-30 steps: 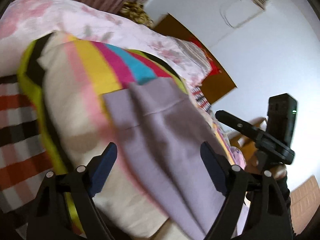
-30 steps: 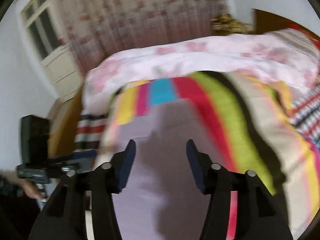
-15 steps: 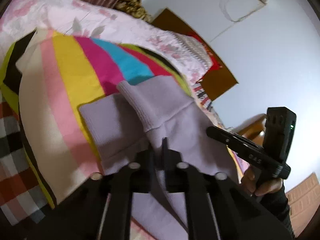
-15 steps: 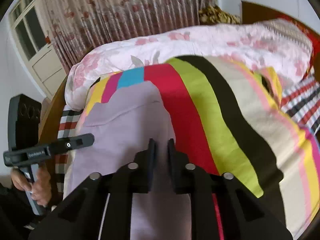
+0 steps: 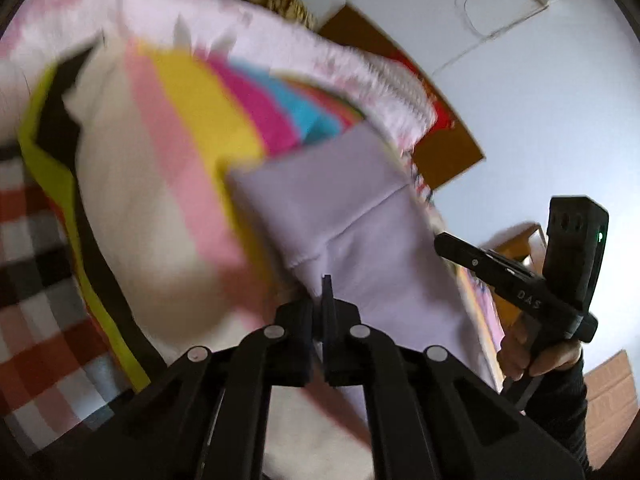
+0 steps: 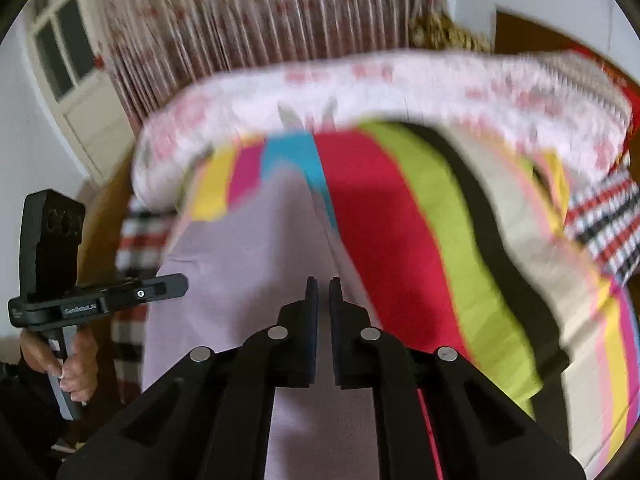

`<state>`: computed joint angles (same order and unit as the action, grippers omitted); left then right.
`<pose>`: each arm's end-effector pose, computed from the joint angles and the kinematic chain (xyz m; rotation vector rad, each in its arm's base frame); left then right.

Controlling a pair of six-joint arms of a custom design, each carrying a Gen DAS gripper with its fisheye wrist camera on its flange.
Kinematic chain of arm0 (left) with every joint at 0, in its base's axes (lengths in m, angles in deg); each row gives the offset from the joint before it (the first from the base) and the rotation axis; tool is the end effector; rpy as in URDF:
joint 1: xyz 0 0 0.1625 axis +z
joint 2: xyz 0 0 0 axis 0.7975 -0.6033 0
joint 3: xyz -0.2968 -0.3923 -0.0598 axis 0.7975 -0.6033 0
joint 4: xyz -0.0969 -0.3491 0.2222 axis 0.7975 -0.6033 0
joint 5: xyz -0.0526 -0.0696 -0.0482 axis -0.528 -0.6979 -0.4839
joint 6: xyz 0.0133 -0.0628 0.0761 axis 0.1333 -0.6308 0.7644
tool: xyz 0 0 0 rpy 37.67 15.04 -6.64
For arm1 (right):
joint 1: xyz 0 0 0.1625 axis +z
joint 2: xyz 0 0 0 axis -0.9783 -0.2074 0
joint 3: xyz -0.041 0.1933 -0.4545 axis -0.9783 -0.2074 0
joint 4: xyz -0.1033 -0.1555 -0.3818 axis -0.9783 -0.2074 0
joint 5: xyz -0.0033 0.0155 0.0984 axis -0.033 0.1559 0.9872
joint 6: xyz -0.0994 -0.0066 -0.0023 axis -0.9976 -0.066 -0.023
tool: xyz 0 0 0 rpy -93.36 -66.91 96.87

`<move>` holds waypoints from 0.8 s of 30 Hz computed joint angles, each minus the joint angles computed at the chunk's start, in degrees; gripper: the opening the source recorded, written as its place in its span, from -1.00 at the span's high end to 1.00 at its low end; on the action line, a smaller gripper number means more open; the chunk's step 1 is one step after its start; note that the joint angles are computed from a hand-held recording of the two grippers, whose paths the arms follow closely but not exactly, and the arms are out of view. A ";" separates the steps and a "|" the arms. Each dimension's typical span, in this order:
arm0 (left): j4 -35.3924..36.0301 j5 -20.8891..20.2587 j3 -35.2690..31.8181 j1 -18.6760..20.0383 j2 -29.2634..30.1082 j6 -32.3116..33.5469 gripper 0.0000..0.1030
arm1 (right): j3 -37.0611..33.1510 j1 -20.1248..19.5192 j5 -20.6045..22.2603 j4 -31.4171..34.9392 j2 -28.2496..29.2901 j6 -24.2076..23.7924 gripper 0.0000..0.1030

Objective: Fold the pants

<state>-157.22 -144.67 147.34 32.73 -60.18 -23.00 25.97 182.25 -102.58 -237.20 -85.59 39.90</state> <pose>0.0921 -0.6843 0.2251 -0.0837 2.8987 -1.0967 0.3048 -0.8046 -0.0398 1.0824 -2.4858 0.3181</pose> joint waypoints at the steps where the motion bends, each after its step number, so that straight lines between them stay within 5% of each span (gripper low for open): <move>1: -0.85 -1.01 0.08 0.50 0.29 0.15 0.87 | 1.09 -0.37 0.89 -1.60 -0.34 -0.04 0.82; 3: -2.10 -3.21 0.65 0.97 -0.12 0.06 0.68 | 3.66 -0.70 2.33 -4.15 -1.88 0.28 0.70; 4: -2.63 -4.21 0.89 1.07 -0.43 -0.06 0.55 | 5.65 -0.75 2.59 -6.28 -3.15 0.21 0.43; 6: -5.42 -3.28 2.19 0.42 -1.07 -0.35 -0.24 | 9.81 -0.68 2.38 -12.82 -5.11 -1.55 -0.12; 7: -9.57 0.74 3.69 -0.93 -1.30 0.46 -0.38 | 12.04 -0.74 1.85 -15.23 -6.52 -2.62 -0.12; 10: -13.36 3.85 5.68 -3.40 -1.89 4.06 -0.40 | 15.99 -1.52 3.30 -14.86 -9.34 -2.58 -0.11; 13: -13.81 2.86 5.90 -5.32 -1.53 7.29 -0.44 | 19.00 -2.94 9.47 -10.16 -11.58 -3.17 -0.09; 17: -4.52 7.62 2.61 -7.58 1.16 11.65 -0.70 | 18.95 -2.93 0.87 -9.28 -9.79 -2.08 -0.08; 22: 0.24 17.62 1.73 -9.79 0.71 9.21 -0.70 | 25.89 -1.36 -9.42 -27.23 -11.63 -0.27 -0.16; 24: -3.22 17.78 5.05 -11.77 -1.22 11.66 -0.79 | 32.17 -1.39 -8.43 -31.51 -14.89 -1.60 -0.22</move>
